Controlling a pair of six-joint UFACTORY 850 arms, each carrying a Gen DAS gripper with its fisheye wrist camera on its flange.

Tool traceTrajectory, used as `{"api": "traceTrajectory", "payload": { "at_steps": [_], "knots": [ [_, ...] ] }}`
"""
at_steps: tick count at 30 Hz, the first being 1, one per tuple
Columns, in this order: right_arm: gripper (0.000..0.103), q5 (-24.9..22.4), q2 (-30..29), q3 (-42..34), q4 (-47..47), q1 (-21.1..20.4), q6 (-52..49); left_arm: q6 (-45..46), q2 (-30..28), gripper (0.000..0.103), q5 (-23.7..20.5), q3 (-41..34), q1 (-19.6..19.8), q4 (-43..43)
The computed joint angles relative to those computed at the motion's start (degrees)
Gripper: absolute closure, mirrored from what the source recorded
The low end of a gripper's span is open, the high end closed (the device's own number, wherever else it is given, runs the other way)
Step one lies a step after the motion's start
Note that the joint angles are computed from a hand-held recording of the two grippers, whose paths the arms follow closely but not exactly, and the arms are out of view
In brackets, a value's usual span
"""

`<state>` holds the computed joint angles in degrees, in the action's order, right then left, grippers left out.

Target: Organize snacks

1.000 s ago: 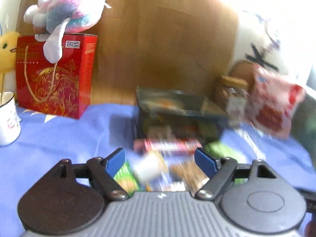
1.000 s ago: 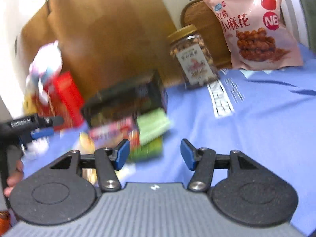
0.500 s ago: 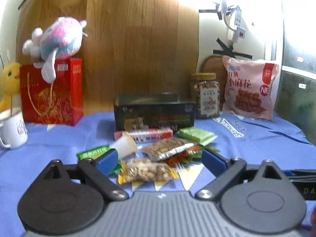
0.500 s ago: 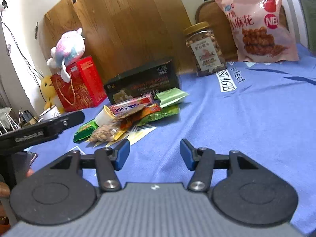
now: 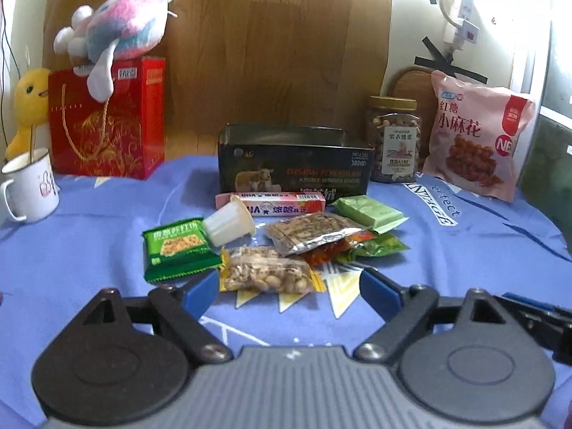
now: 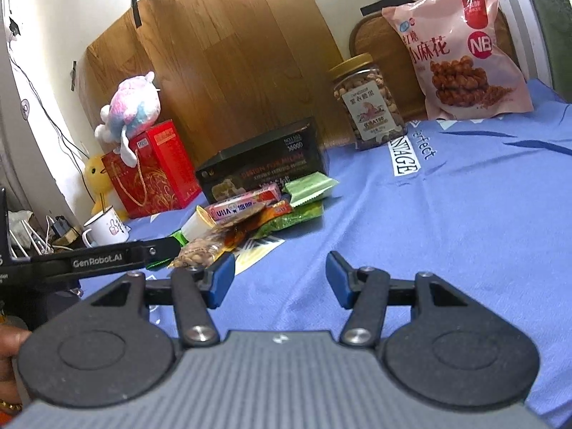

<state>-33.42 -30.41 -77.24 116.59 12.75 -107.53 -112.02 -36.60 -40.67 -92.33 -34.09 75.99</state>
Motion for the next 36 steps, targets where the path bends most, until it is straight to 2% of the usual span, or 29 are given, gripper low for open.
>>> {"api": "traceTrajectory", "payload": {
  "at_steps": [2,7,13,20,28,36],
  "knots": [
    [0.044,-0.6,0.0,0.1,0.2,-0.3,0.0,1.5,-0.3,0.014,0.6,-0.8,0.0,-1.1],
    [0.044,-2.2,0.1,0.6,0.7,-1.1,-0.2,6.3,-2.0,0.014,-0.9,-4.2,-0.8,-3.5],
    [0.044,-3.6,-0.2,0.8,-0.2,-1.7,1.5,8.2,-2.8,0.013,-1.7,-5.6,-1.5,-3.9],
    [0.044,-3.6,-0.6,0.7,-1.1,-2.0,2.8,9.6,-3.1,0.013,-0.1,-5.6,-1.1,-5.2],
    [0.045,-1.7,-1.2,-0.2,-3.0,-1.5,4.6,3.4,-0.5,0.013,1.4,-0.7,-0.1,-1.0],
    [0.052,-1.1,-3.1,-4.4,-6.2,-0.7,8.1,-6.6,6.0,0.013,-2.6,9.3,2.5,3.5]
  ]
}}
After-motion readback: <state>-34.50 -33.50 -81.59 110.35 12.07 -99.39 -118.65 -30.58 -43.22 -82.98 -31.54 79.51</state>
